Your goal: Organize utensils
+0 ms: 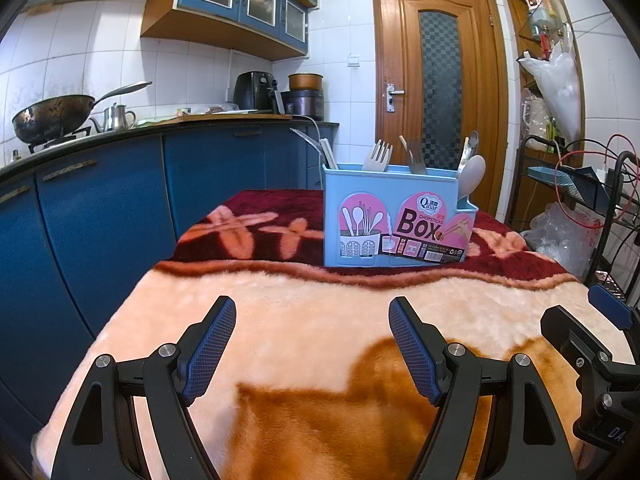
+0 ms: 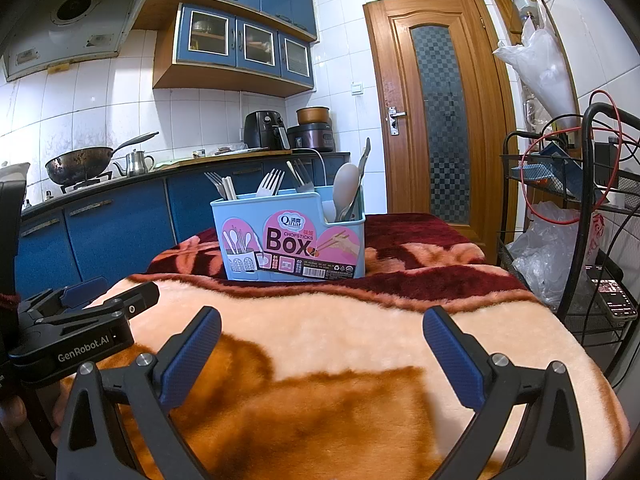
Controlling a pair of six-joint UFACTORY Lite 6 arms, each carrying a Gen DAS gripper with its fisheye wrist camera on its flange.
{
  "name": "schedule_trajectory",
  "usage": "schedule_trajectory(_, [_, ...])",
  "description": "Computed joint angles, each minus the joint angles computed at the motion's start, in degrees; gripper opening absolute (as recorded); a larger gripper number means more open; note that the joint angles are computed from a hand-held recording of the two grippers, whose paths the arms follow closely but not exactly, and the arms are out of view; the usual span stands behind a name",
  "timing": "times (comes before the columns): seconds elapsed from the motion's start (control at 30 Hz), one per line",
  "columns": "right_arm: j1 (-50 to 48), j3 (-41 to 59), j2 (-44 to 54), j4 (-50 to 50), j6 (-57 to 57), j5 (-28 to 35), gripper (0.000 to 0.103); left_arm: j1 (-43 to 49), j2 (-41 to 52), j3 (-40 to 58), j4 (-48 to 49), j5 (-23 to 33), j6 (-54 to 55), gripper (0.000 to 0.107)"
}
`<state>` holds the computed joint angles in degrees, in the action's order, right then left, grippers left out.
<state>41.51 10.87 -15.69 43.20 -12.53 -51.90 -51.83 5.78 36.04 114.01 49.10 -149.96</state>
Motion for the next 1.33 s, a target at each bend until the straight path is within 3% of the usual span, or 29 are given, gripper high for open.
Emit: schedule_trajectory(1.33, [0.0, 0.0, -0.2, 0.1, -0.4, 0.3, 0.103, -0.6, 0.3, 0.4, -0.9, 0.6, 0.4, 0.08])
